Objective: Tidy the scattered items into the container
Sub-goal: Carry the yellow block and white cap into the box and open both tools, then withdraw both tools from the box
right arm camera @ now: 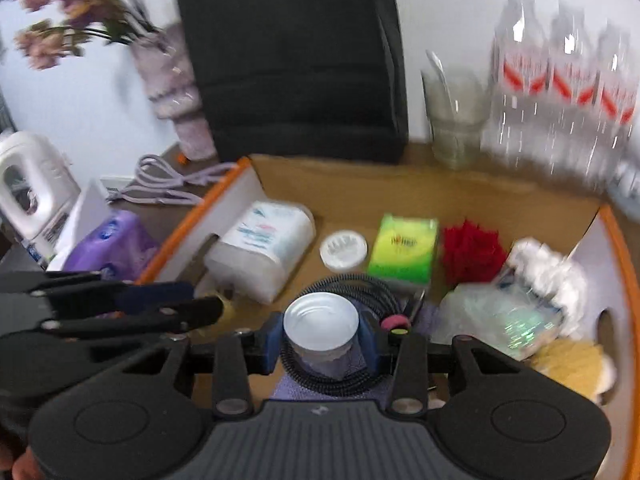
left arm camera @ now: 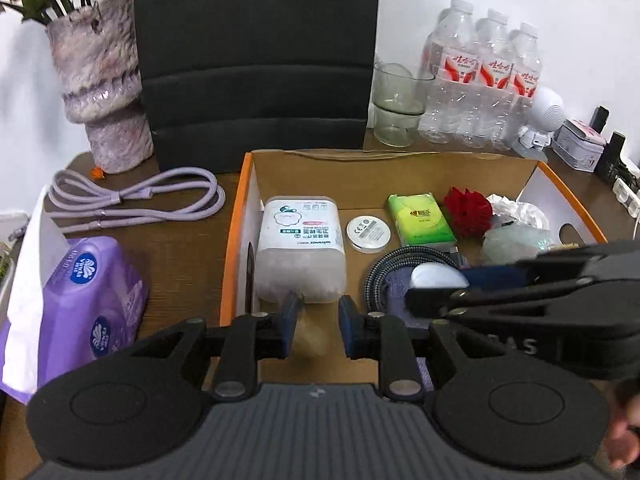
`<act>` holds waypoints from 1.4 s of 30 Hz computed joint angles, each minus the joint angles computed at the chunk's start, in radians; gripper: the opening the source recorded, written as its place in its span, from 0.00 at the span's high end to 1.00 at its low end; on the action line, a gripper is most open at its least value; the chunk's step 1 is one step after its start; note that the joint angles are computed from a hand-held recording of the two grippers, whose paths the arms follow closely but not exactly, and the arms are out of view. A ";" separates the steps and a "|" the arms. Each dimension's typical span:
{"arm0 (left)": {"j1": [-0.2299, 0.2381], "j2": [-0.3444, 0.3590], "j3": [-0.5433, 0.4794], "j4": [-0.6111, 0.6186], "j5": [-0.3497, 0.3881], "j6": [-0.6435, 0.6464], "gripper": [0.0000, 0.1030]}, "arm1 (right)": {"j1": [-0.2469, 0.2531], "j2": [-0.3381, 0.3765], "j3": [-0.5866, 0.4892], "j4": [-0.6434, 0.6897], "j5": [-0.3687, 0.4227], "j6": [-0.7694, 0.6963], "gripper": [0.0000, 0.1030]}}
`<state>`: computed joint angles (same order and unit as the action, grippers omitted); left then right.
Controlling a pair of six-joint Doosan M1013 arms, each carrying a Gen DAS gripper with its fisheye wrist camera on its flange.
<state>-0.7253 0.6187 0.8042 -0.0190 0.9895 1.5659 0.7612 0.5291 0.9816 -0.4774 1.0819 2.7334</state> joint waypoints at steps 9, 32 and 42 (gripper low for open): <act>0.014 0.003 -0.050 0.013 0.018 -0.009 0.50 | -0.030 -0.057 0.067 0.109 -0.112 0.090 0.39; -0.037 -0.096 0.014 0.135 0.095 -0.082 0.00 | 0.074 -0.126 0.000 -0.065 0.367 0.121 0.14; -0.048 -0.284 0.388 0.172 -0.458 -0.081 0.00 | 0.190 -0.163 0.119 -0.421 0.270 0.278 0.14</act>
